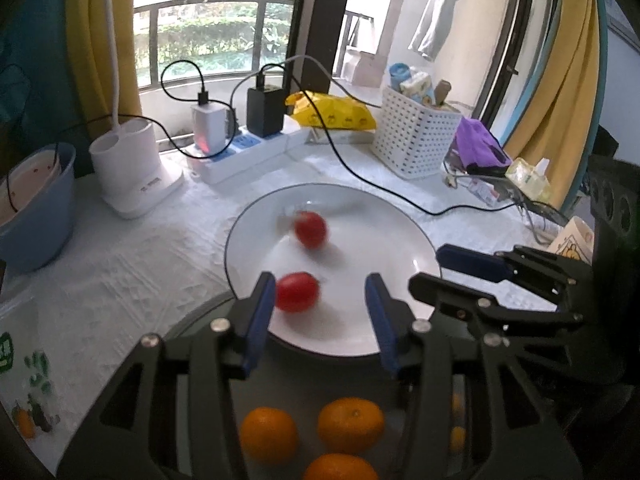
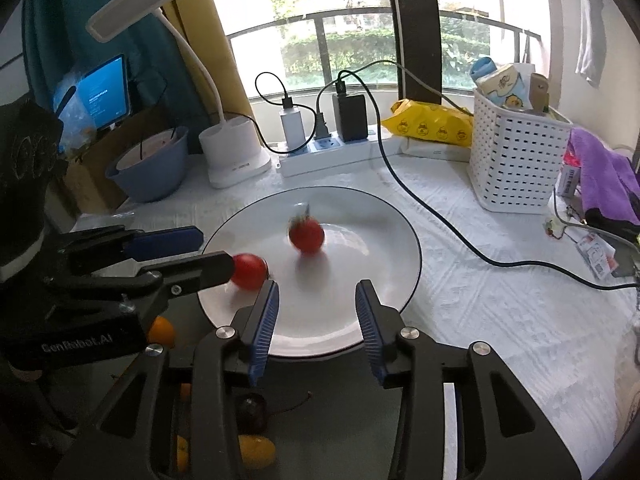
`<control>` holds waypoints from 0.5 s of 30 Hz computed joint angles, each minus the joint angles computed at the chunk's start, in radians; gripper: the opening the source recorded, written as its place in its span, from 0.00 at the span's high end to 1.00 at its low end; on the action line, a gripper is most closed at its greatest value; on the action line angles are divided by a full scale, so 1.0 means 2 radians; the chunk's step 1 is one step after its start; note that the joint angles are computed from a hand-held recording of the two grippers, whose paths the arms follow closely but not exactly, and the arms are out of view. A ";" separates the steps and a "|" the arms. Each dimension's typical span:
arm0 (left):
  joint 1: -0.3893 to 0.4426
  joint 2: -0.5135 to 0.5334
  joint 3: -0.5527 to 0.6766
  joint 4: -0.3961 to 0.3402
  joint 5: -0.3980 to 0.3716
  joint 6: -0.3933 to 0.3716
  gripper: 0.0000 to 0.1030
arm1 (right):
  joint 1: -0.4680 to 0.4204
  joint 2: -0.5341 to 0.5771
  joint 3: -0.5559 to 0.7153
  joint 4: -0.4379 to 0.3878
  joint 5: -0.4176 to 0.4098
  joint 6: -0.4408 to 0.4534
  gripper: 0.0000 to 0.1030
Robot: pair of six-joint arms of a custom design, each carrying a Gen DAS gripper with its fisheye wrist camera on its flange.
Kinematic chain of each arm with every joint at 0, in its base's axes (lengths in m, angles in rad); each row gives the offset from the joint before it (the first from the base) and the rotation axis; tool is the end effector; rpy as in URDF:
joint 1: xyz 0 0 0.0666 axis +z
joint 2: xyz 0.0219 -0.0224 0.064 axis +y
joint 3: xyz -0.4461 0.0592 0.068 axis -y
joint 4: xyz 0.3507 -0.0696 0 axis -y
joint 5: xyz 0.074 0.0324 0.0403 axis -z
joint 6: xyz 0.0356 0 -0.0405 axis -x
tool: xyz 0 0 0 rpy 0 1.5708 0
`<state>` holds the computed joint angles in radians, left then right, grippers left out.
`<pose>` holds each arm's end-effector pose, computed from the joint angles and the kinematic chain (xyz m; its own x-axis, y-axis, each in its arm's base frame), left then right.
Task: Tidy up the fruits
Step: 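Carry both tomatoes to the white dish and release them from both grippers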
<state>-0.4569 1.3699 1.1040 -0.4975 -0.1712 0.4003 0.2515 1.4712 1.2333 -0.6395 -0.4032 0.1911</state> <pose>0.3763 -0.1787 0.4136 -0.6978 -0.0849 -0.7113 0.0568 0.9833 -0.1731 0.4364 0.1261 0.4164 -0.6417 -0.3453 -0.6848 -0.6047 0.7770 0.1749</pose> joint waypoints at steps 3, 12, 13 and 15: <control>-0.001 -0.008 -0.004 0.000 -0.005 0.003 0.53 | -0.001 -0.007 -0.003 0.000 0.003 -0.002 0.59; -0.015 -0.046 -0.023 -0.001 -0.028 0.008 0.53 | 0.003 -0.038 -0.017 0.001 0.009 -0.007 0.59; -0.016 -0.049 -0.025 -0.002 -0.030 0.009 0.53 | 0.004 -0.041 -0.020 0.001 0.009 -0.007 0.59; -0.020 -0.058 -0.030 -0.003 -0.035 0.011 0.53 | 0.005 -0.049 -0.025 0.001 0.010 -0.009 0.59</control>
